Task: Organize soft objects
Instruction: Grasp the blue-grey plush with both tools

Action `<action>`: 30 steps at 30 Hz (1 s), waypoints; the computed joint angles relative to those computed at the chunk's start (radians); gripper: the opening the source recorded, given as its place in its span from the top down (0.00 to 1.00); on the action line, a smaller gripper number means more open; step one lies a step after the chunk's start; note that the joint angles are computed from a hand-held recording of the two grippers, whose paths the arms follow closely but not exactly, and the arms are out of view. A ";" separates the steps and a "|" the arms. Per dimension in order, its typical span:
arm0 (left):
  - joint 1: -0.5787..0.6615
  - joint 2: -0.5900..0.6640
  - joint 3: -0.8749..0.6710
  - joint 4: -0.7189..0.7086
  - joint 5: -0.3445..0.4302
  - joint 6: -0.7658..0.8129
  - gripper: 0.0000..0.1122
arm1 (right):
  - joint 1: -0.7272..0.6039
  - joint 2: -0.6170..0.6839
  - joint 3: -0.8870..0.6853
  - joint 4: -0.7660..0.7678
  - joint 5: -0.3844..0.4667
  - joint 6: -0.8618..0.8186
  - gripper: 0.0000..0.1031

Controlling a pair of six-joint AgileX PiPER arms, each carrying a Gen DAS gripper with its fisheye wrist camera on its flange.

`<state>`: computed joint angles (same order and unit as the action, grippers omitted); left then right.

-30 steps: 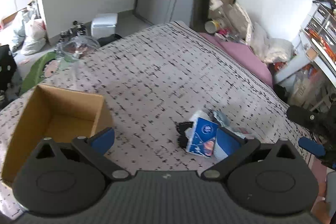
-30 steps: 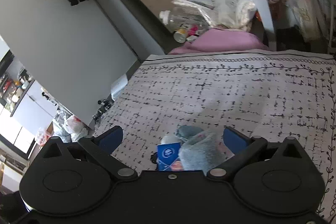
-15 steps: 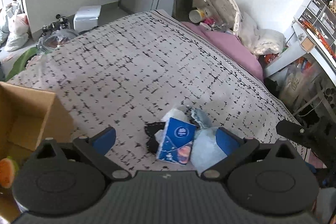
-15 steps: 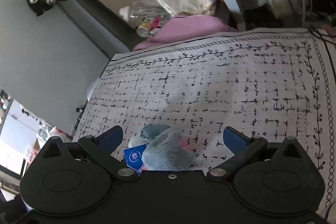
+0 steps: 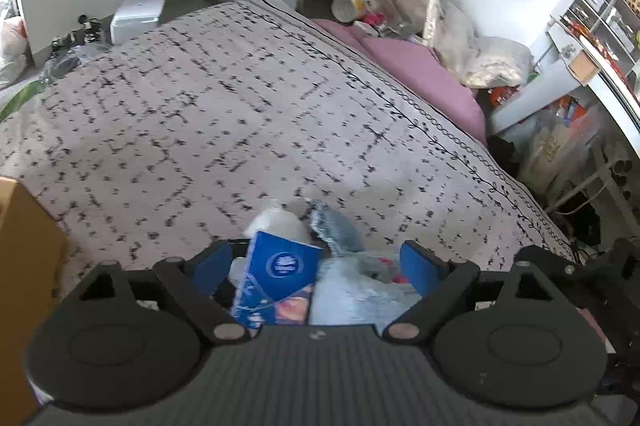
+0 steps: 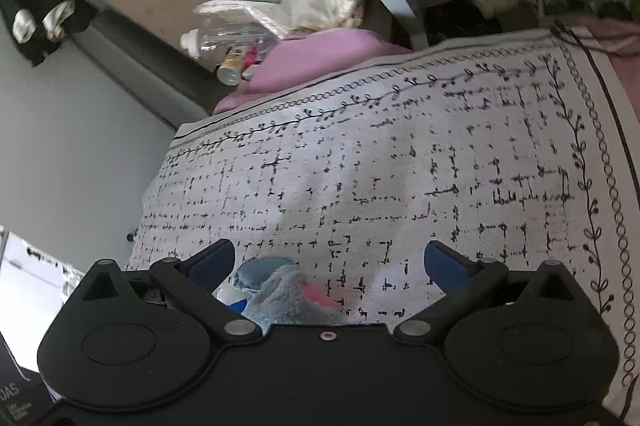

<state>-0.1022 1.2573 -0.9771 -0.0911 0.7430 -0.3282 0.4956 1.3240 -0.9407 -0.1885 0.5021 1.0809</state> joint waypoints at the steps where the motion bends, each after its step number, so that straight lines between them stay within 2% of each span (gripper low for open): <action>1: -0.007 0.007 0.000 0.001 -0.003 -0.005 0.21 | -0.011 0.002 0.006 0.030 -0.015 -0.021 0.02; 4: -0.019 0.034 0.003 -0.018 -0.009 -0.014 0.31 | -0.024 0.013 0.009 0.080 -0.033 -0.059 0.05; 6: -0.021 0.051 0.006 -0.041 -0.006 -0.012 0.44 | -0.032 0.017 0.013 0.112 -0.045 -0.080 0.06; 8: -0.022 0.065 0.010 -0.065 -0.005 0.005 0.52 | -0.045 0.018 0.021 0.158 -0.059 -0.110 0.13; 11: -0.028 0.077 0.014 -0.080 0.004 0.015 0.60 | -0.065 0.020 0.031 0.211 -0.068 -0.135 0.17; 15: -0.012 0.078 0.031 -0.145 0.022 0.063 0.63 | -0.100 0.012 0.058 0.320 -0.081 -0.198 0.22; 20: -0.001 0.058 0.067 -0.192 0.018 0.094 0.64 | -0.096 0.021 0.060 0.337 -0.075 -0.207 0.27; 24: 0.025 0.047 0.080 -0.251 0.029 0.129 0.72 | -0.135 0.037 0.087 0.530 -0.086 -0.341 0.39; 28: 0.028 0.032 0.080 -0.253 0.049 0.115 0.74 | -0.164 0.035 0.116 0.616 -0.089 -0.375 0.44; 30: 0.038 0.025 0.083 -0.265 0.065 0.112 0.75 | -0.162 0.034 0.118 0.604 -0.090 -0.356 0.44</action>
<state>-0.0645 1.2827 -0.8943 -0.3558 0.8078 -0.2163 0.3339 1.3579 -0.8231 0.4158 0.4121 0.7245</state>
